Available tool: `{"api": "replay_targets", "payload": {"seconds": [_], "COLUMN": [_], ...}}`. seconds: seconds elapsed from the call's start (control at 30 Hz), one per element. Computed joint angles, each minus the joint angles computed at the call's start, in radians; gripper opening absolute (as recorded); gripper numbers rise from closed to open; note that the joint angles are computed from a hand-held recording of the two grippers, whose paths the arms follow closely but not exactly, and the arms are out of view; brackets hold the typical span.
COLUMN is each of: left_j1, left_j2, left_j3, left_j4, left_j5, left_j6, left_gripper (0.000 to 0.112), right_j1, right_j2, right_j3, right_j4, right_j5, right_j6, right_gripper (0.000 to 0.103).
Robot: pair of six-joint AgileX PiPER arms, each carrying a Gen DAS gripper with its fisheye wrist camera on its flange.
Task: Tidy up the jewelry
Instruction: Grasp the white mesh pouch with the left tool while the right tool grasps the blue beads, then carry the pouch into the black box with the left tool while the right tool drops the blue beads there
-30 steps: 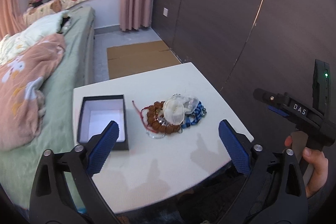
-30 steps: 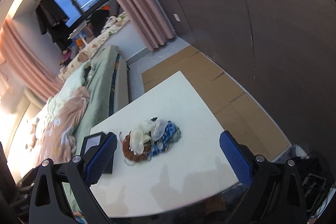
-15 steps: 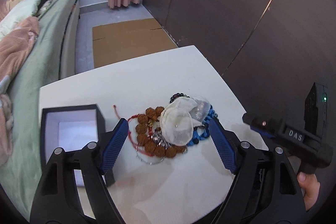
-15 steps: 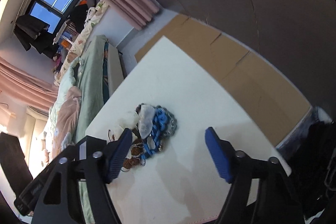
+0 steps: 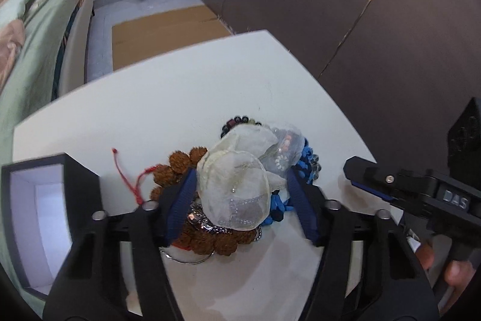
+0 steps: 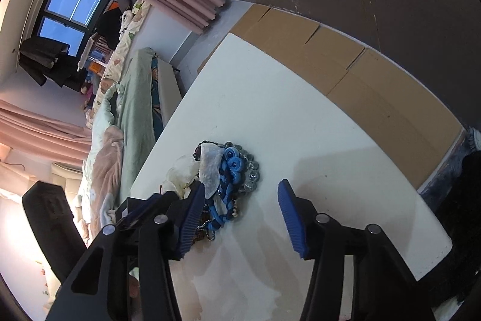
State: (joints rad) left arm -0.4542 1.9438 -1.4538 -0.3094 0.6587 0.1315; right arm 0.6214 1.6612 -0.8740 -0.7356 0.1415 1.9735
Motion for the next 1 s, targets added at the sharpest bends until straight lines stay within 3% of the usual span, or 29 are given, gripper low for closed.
{"api": "replay_targets", "payload": {"seconds": [0.13, 0.23, 0.4, 0.8, 0.9, 0.93, 1.0], "left_j1": [0.007, 0.036, 0.089, 0.203, 0.228, 0.236, 0.260], "left_j2": [0.018, -0.002, -0.091, -0.223, -0.255, -0.267, -0.295], "left_j3": [0.001, 0.024, 0.080, 0.133, 0.152, 0.162, 0.184], "left_j4": [-0.006, -0.099, -0.225, -0.322, -0.333, -0.341, -0.354], "left_j5": [0.004, 0.006, -0.005, 0.014, 0.019, 0.021, 0.026], "left_j6": [-0.001, 0.070, 0.164, 0.250, 0.263, 0.269, 0.283], "left_gripper": [0.016, 0.012, 0.012, 0.012, 0.012, 0.012, 0.012], "right_j1": [0.012, -0.006, 0.003, 0.015, 0.035, 0.037, 0.042], "right_j2": [0.032, 0.045, 0.058, 0.155, 0.184, 0.187, 0.174], "right_j3": [-0.042, -0.044, -0.051, -0.220, -0.279, -0.281, -0.257], "right_j4": [0.070, 0.130, 0.084, 0.419, 0.381, 0.383, 0.357], "right_j5": [0.025, -0.025, -0.038, 0.127, 0.220, 0.223, 0.196], "right_j6": [-0.080, -0.146, -0.099, -0.508, -0.488, -0.491, -0.451], "right_gripper": [0.050, 0.045, 0.037, 0.034, 0.023, 0.012, 0.006]}}
